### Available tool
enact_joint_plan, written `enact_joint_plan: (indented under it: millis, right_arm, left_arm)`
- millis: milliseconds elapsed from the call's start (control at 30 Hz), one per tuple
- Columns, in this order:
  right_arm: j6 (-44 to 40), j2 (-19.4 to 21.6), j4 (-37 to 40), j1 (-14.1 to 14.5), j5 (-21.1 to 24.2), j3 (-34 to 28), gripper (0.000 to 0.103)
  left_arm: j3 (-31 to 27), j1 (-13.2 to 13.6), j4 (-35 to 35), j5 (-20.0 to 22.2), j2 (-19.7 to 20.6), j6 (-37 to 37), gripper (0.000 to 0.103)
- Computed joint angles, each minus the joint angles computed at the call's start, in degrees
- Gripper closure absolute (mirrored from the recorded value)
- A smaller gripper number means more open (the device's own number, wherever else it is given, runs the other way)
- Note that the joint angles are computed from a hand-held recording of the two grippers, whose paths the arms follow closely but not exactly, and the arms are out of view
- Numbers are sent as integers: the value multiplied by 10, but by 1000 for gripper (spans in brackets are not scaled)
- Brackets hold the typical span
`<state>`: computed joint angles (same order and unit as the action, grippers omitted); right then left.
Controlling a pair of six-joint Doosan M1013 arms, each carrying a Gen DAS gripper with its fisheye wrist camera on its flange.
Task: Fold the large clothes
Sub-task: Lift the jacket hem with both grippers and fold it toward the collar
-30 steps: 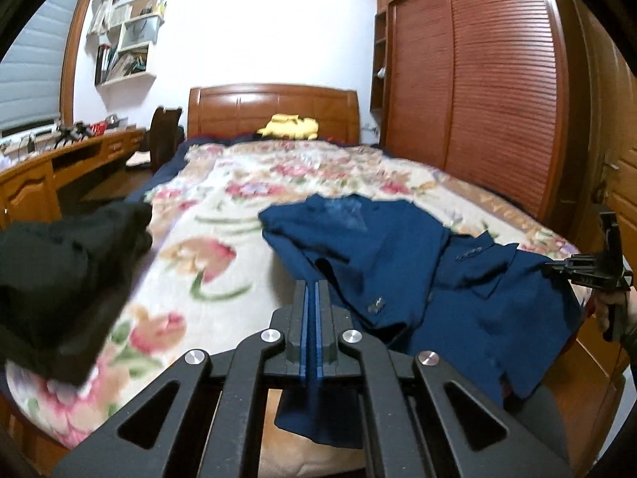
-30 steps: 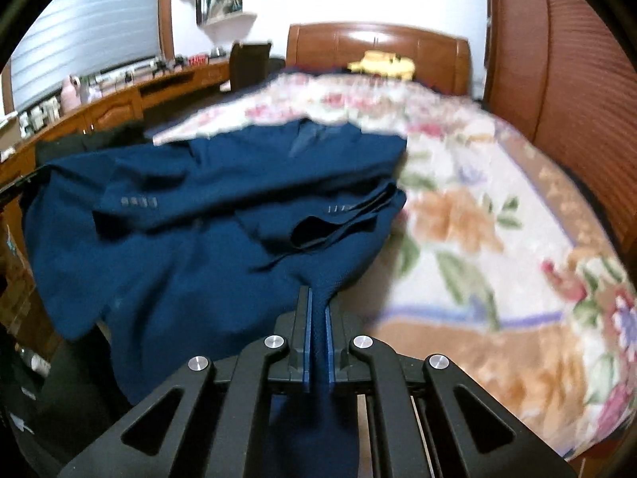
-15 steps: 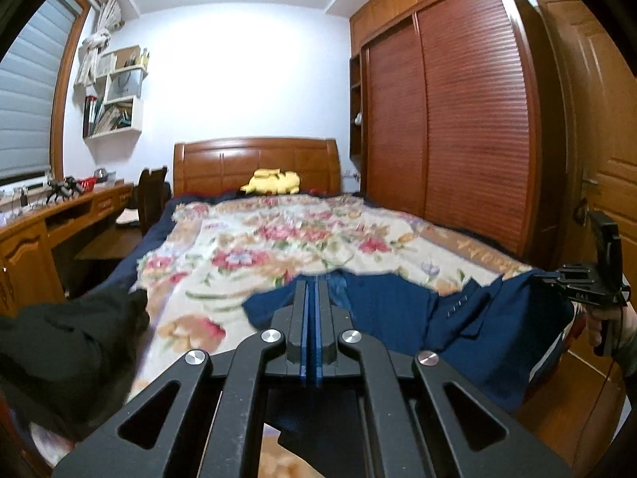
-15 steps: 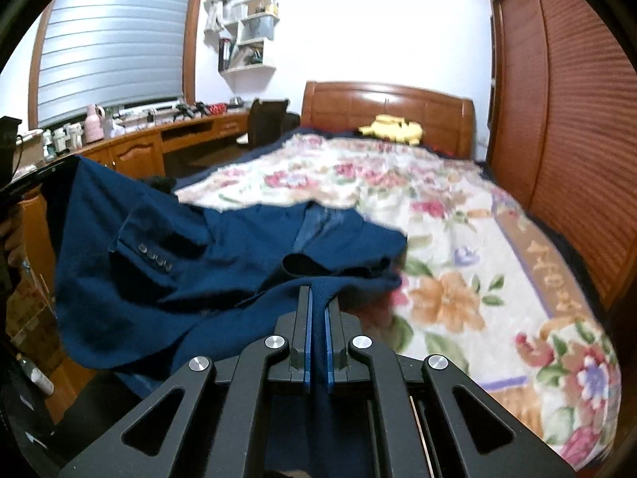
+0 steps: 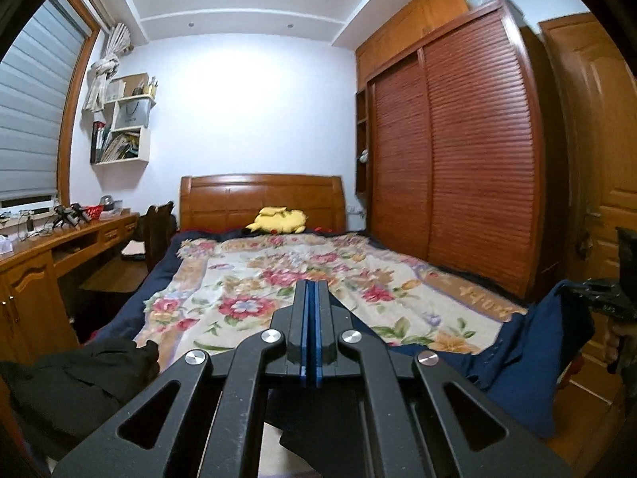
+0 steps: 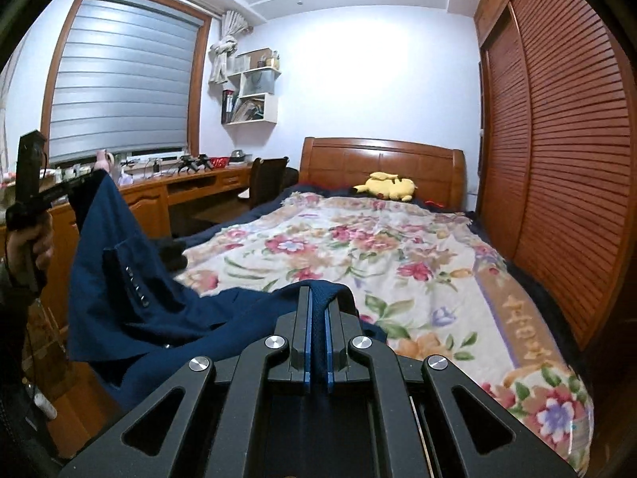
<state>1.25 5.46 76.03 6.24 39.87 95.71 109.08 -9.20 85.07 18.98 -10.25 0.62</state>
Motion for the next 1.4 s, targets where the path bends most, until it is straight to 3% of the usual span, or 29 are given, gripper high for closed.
enact_joint_plan:
  millis: [200, 367, 533, 767, 900, 1067, 1400]
  right_arm:
    - [110, 46, -104, 43, -60, -46, 98]
    - [206, 99, -201, 73, -97, -88, 98]
    - [280, 149, -268, 93, -116, -136, 98]
    - [376, 209, -344, 115, -136, -222, 98]
    - [442, 242, -421, 128, -144, -255, 98]
    - [527, 279, -519, 142, -128, -301, 98]
    - [596, 314, -601, 152, -87, -346, 98]
  left_arm:
    - [-40, 33, -177, 16, 70, 151, 100]
    - [-57, 55, -248, 30, 119, 195, 100]
    - [-75, 69, -274, 41, 152, 208, 100]
    - [-116, 76, -245, 60, 195, 200, 100]
    - [-132, 78, -252, 43, 218, 214, 100]
    - [-143, 68, -196, 58, 243, 198, 100]
    - [-122, 55, -137, 47, 238, 159, 98]
